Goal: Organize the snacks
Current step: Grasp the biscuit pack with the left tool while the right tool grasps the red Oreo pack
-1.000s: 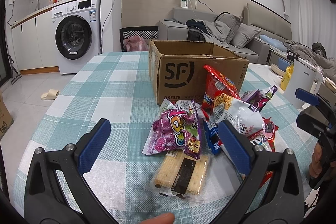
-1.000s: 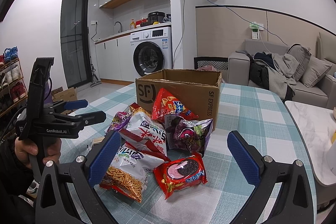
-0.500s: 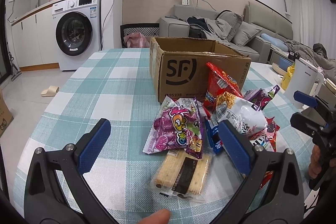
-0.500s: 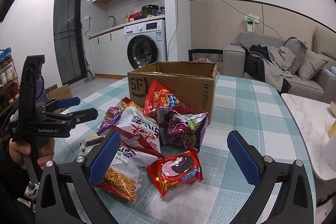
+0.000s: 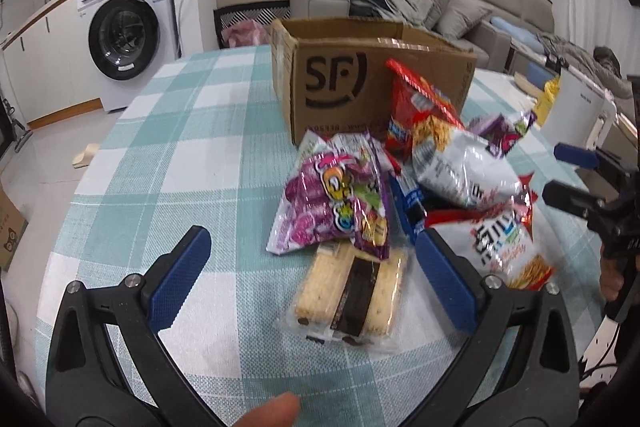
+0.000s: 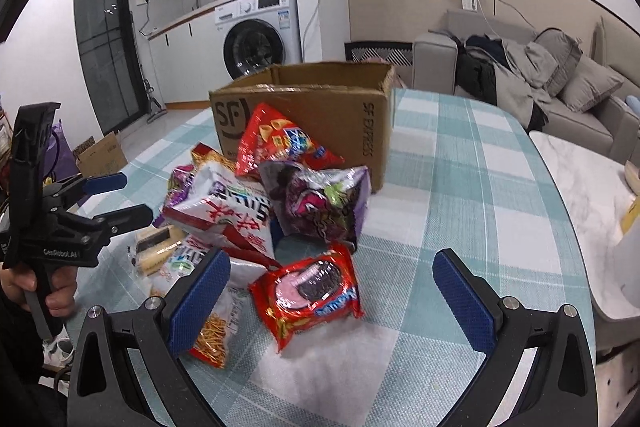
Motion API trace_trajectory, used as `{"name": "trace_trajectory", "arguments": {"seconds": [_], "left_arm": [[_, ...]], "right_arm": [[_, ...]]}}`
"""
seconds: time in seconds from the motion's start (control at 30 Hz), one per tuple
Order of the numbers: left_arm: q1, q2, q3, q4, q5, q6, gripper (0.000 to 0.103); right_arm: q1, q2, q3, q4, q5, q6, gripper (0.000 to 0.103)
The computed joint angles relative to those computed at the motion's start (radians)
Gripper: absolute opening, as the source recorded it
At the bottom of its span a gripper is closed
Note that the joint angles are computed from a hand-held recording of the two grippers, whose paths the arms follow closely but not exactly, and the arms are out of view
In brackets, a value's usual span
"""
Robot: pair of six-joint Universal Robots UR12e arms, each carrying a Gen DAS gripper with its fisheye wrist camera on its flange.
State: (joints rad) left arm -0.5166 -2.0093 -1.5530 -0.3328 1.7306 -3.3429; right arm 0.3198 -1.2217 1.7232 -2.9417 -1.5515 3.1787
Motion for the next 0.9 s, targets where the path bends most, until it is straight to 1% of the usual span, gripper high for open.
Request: {"name": "trace_trajectory", "arguments": {"seconds": [0.1, 0.17, 0.27, 0.33, 0.4, 0.5, 0.53, 0.57, 0.6, 0.63, 0.67, 0.73, 0.8, 0.9], "left_arm": [[0.005, -0.003, 0.006, -0.051, -0.026, 0.003, 0.101], [0.007, -0.007, 0.010, -0.071, -0.036, 0.011, 0.097], [0.011, -0.013, 0.016, -0.094, -0.053, 0.024, 0.093], [0.014, -0.016, 0.019, -0.102, -0.071, 0.034, 0.087], [0.018, -0.019, 0.020, -0.102, -0.090, 0.040, 0.085], [0.023, -0.017, 0.019, -0.112, -0.129, 0.050, 0.076], [0.026, -0.017, 0.018, -0.110, -0.148, 0.054, 0.070], [0.029, -0.016, 0.017, -0.112, -0.170, 0.058, 0.068], [0.033, -0.017, 0.019, -0.120, -0.199, 0.066, 0.061], [0.035, -0.016, 0.020, -0.130, -0.216, 0.072, 0.057], [0.032, -0.016, 0.022, -0.138, -0.209, 0.080, 0.057], [0.024, -0.018, 0.025, -0.146, -0.190, 0.108, 0.056], [0.023, -0.018, 0.025, -0.144, -0.195, 0.119, 0.056], [0.026, -0.017, 0.024, -0.145, -0.205, 0.127, 0.056]], "right_arm": [[-0.007, -0.003, -0.005, 0.052, 0.014, 0.000, 0.103], [-0.013, -0.002, -0.016, 0.108, 0.033, 0.002, 0.103], [-0.015, 0.003, -0.024, 0.146, 0.041, -0.009, 0.103], [-0.017, 0.008, -0.031, 0.170, 0.053, -0.018, 0.103], [-0.015, 0.015, -0.040, 0.195, 0.054, -0.033, 0.102], [-0.009, 0.022, -0.051, 0.221, 0.050, -0.047, 0.102], [-0.010, 0.025, -0.054, 0.225, 0.058, -0.052, 0.102], [-0.010, 0.029, -0.059, 0.233, 0.060, -0.057, 0.102], [-0.009, 0.031, -0.062, 0.237, 0.058, -0.061, 0.102], [-0.008, 0.035, -0.066, 0.244, 0.061, -0.067, 0.101], [-0.008, 0.038, -0.069, 0.249, 0.064, -0.071, 0.099], [-0.008, 0.042, -0.076, 0.259, 0.067, -0.078, 0.098], [-0.008, 0.044, -0.080, 0.258, 0.070, -0.084, 0.096], [-0.006, 0.048, -0.087, 0.269, 0.069, -0.098, 0.091]]}}
